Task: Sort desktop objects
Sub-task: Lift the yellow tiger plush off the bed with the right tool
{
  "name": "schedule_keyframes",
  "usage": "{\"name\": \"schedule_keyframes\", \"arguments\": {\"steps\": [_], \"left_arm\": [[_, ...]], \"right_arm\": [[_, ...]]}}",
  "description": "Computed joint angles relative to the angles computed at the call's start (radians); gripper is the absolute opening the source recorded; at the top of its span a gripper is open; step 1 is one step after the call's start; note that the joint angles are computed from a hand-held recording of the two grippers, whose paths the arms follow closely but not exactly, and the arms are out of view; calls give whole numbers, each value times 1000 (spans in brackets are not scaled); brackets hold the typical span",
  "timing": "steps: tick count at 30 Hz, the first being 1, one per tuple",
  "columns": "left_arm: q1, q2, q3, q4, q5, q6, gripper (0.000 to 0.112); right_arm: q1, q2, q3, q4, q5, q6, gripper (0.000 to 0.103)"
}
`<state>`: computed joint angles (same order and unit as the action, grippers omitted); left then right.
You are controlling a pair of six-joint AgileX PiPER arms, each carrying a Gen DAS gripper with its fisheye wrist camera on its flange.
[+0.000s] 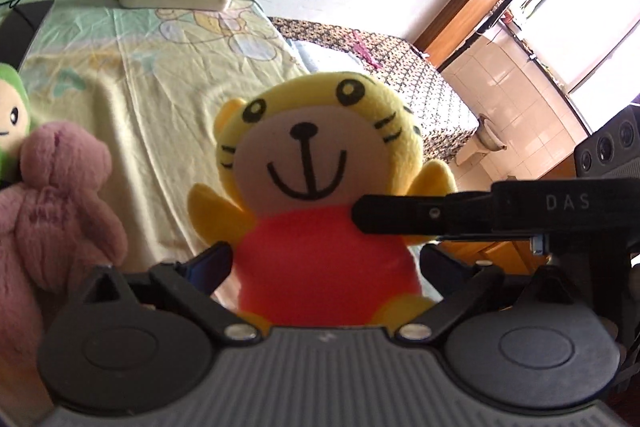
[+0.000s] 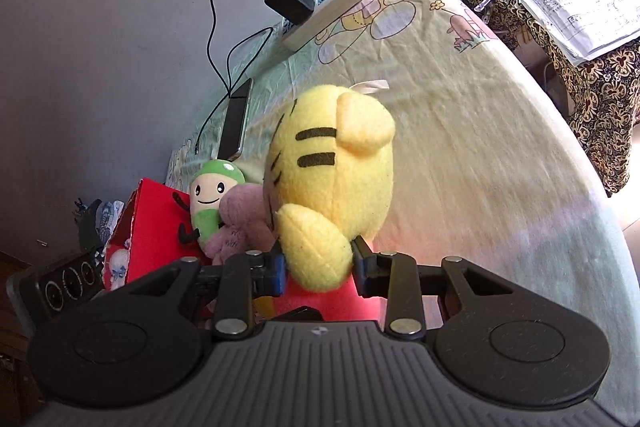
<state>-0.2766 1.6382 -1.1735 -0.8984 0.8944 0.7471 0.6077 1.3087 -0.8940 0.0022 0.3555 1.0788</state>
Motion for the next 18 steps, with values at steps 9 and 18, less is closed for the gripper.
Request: {"name": "schedule_keyframes", "arguments": {"steps": [9, 18], "left_arm": [[102, -223, 68, -48, 14, 49, 89], [473, -323, 2, -107, 213, 195, 89]], "right_arm": [[154, -60, -71, -395, 60, 288, 33], [256, 161, -388, -461, 73, 234, 33]]}}
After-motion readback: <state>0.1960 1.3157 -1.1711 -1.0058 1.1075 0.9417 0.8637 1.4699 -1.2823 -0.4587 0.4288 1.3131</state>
